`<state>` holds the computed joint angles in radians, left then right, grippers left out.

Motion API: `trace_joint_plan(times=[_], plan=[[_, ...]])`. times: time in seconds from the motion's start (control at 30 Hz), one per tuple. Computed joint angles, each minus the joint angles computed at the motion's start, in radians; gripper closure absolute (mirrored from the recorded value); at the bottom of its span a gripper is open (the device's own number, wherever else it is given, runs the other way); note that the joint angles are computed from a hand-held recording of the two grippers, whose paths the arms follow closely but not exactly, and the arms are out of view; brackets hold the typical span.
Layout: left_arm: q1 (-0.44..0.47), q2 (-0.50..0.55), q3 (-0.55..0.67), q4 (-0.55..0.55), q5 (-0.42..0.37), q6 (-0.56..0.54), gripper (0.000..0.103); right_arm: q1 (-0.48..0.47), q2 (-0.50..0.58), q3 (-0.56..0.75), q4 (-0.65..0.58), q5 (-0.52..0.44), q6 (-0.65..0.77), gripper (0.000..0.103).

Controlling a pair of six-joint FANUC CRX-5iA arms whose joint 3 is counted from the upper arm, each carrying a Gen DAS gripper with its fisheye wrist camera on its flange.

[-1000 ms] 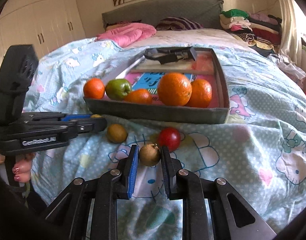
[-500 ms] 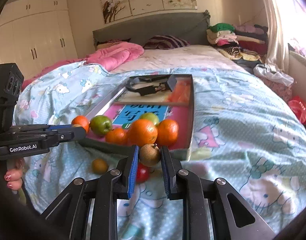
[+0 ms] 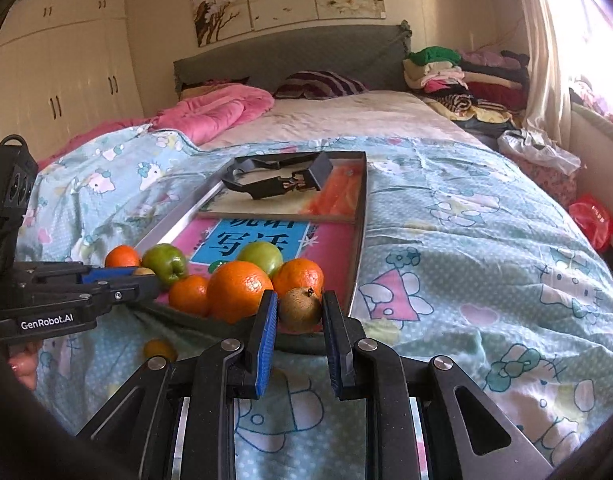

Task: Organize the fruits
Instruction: 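Lower both small fruits into the tray beside the oranges and open both tools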

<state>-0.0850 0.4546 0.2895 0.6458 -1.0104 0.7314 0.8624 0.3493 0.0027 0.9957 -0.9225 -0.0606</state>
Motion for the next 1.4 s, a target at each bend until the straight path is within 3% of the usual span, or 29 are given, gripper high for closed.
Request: trace_joint_plan(times=[0.8,1.13,1.4], plan=[[-0.013,0.011,0.005,-0.004,0.016,-0.001,0.078,-0.02,0.014,-0.001,-0.001,0.026,-0.024,0.08],[-0.013,0.008,0.002,-0.004,0.021,-0.007,0.078,-0.021,0.0,-0.027,0.038,0.041,-0.07,0.069],[-0.012,0.008,0.002,-0.002,0.019,-0.009,0.078,-0.008,0.005,-0.02,0.046,-0.012,-0.077,0.064]])
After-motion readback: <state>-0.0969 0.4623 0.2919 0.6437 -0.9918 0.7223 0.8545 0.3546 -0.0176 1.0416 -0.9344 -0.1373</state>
